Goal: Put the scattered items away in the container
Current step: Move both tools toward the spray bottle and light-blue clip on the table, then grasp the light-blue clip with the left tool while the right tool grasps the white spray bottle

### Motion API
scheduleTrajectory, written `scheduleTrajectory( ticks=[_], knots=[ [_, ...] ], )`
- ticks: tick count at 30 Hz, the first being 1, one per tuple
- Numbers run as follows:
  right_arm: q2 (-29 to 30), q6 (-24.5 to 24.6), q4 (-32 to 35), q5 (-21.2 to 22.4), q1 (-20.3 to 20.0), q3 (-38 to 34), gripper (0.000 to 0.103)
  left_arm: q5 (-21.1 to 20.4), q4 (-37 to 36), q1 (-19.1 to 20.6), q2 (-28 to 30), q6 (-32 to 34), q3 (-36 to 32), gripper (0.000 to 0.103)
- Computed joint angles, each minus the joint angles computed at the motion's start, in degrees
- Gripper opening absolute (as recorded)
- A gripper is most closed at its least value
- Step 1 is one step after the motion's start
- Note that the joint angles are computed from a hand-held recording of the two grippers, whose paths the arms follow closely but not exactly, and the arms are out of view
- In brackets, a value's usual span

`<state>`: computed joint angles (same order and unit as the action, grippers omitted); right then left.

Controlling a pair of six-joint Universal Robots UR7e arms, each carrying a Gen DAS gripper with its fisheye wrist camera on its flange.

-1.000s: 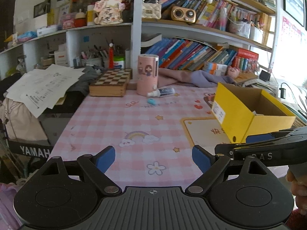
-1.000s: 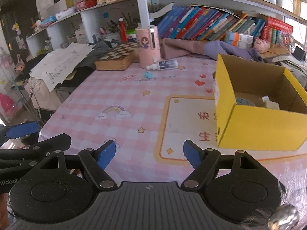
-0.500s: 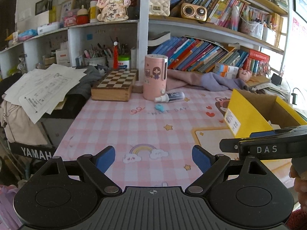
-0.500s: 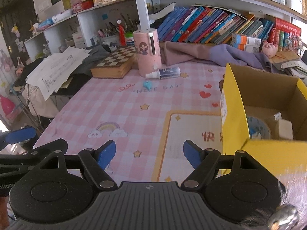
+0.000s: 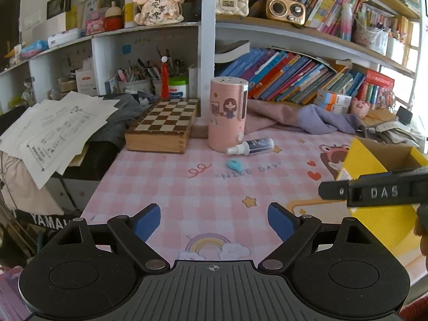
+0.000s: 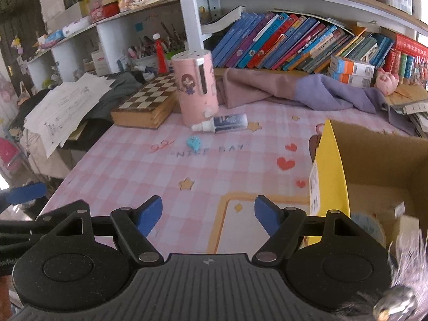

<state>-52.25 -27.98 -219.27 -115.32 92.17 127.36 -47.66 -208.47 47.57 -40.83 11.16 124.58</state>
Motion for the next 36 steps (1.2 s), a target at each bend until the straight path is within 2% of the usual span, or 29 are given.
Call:
scheduleTrajectory(
  ticks=[11, 20, 25, 30, 32, 36],
  knots=[
    [1.78, 0.44, 7.70, 2.33, -2.20, -10.83, 0.074, 0.40, 4.34, 3.04, 5.45, 4.51, -10.20, 0.090],
    [4.36, 1.25, 18.84, 2.10, -3.51, -21.52, 0.074, -0.83, 9.53, 6.01, 10.91, 6.31, -19.55, 0.088],
    [6.55, -0.60, 24.34, 1.56, -3.52, -27.28, 0.074, -2.14, 10.62, 7.16, 14.59, 8.60, -25.15, 0.087],
    [8.46, -3.36, 28.87, 0.81, -3.99, -31.87, 0.074, -3.07, 14.23, 8.49, 17.51, 7.53, -30.17, 0.075],
    [9.24, -4.05, 30.68, 0.53, -4.32, -33.74, 0.074, -3.54, 15.81, 9.03, 18.72, 6.86, -32.47, 0.067],
    [10.76, -4.75, 33.97, -0.40, -5.07, -37.38, 0.074, -4.85, 17.74, 9.84, 20.97, 7.24, -36.63, 0.060]
  ],
)
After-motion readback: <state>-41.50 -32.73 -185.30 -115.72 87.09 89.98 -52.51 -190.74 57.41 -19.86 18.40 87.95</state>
